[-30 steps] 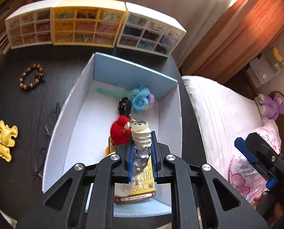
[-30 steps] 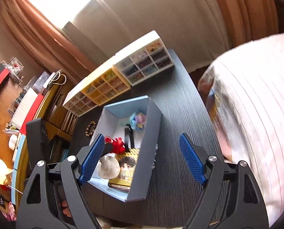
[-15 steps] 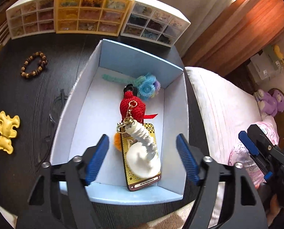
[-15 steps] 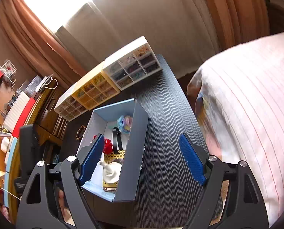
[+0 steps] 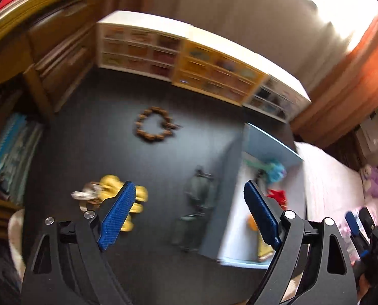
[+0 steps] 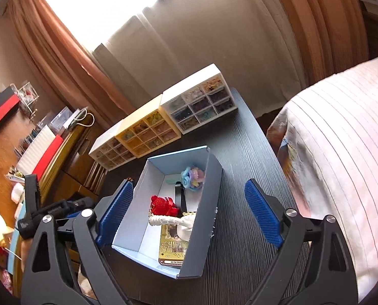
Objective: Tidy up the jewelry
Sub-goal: 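Lift both open tools out of the white box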
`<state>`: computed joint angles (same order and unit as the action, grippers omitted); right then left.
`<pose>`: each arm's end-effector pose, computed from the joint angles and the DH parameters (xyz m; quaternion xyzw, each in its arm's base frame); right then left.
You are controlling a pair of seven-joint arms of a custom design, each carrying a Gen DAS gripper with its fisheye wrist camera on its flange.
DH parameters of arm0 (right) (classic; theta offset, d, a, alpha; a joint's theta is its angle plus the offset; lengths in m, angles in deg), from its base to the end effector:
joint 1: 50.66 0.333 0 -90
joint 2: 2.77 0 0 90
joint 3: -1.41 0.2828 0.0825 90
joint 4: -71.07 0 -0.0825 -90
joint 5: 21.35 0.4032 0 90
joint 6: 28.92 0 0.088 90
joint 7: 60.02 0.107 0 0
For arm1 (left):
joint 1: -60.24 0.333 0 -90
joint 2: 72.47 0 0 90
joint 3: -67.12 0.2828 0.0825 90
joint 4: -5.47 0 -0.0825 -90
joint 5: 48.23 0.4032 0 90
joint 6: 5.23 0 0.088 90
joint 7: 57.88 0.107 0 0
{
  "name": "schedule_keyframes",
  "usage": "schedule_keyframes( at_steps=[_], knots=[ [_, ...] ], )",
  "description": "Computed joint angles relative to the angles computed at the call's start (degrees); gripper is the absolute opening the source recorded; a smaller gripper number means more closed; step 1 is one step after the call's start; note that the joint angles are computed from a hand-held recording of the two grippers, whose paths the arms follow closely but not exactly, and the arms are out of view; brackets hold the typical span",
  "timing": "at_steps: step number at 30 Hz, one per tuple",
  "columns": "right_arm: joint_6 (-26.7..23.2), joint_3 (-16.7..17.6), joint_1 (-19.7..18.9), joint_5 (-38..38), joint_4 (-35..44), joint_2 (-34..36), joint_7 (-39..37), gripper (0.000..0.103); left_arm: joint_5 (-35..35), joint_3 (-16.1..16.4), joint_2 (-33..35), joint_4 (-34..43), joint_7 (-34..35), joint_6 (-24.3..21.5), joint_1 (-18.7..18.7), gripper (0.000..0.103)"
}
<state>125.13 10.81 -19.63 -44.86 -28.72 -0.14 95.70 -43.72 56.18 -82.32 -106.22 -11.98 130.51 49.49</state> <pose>0.4838 0.4262 0.6060 -0.5770 0.6783 -0.0953 0.4449 0.5350 -0.2188 0.5822 -0.7817 0.5501 -0.2724 0.1099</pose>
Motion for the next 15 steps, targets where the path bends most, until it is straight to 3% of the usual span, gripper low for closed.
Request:
schedule_keyframes(
  at_steps=[6, 11, 15],
  knots=[
    [-1.5, 0.0, 1.8, -1.1, 4.9, 3.5, -4.4, 0.086, -2.2, 4.1, -10.3, -11.1, -0.7, 0.3, 3.3, 0.091],
    [0.6, -1.0, 4.0, -0.2, 8.5, 7.1, -6.8, 0.086, 0.0, 5.0, -17.1, -16.9, -3.7, -1.8, 6.8, 0.091],
    [-0.4, -1.8, 5.8, 1.4, 11.7, 9.9, -9.8, 0.087, -0.5, 6.2, -19.1, -19.1, -2.3, -1.8, 7.0, 0.091]
  ],
)
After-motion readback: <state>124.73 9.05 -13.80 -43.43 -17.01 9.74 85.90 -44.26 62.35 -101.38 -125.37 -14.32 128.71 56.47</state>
